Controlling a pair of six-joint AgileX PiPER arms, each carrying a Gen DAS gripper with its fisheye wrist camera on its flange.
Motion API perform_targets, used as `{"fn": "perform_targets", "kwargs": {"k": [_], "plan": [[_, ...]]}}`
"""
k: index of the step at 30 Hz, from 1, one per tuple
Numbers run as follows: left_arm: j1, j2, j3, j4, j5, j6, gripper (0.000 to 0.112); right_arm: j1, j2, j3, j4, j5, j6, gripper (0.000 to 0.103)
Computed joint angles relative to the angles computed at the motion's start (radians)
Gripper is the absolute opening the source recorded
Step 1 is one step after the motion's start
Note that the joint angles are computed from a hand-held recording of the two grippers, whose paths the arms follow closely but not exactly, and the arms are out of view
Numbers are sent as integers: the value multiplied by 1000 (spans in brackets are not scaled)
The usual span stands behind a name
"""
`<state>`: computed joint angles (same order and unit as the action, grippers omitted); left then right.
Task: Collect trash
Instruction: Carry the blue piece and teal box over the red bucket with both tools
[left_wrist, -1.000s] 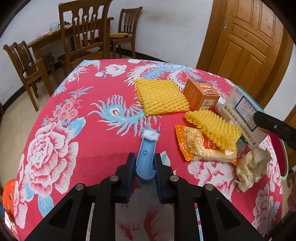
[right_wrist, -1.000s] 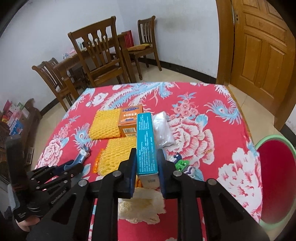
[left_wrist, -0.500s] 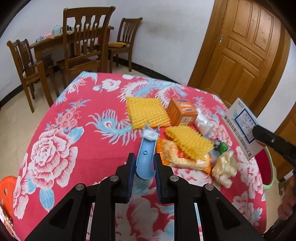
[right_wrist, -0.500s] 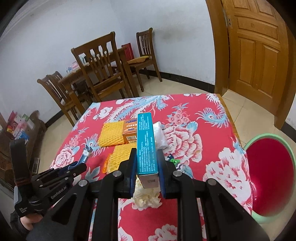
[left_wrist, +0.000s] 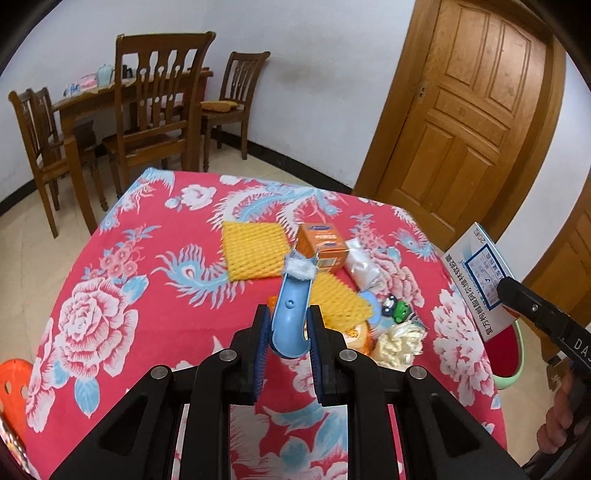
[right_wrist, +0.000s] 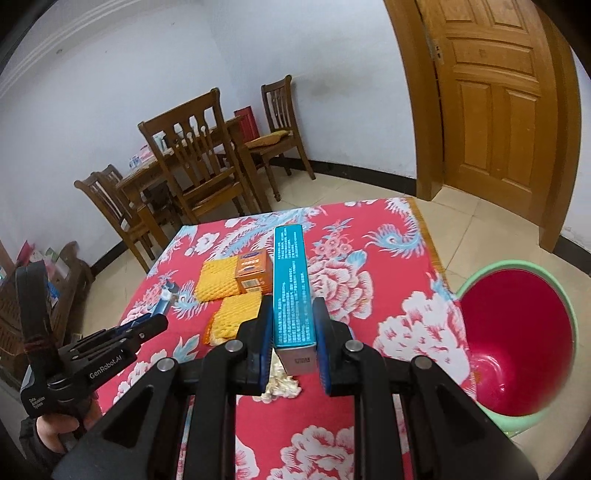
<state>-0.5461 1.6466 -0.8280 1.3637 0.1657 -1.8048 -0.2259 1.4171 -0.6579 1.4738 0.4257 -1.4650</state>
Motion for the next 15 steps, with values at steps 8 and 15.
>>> {"fn": "perform_targets", "kwargs": {"k": [8,15], "plan": [[-53,12,-48,-119,3,119,20,-120,-41,41,-11,56,-12,23],[-113,40,-110,-227,21,228,20,-237,-54,59,-28,112,-26,23]]}}
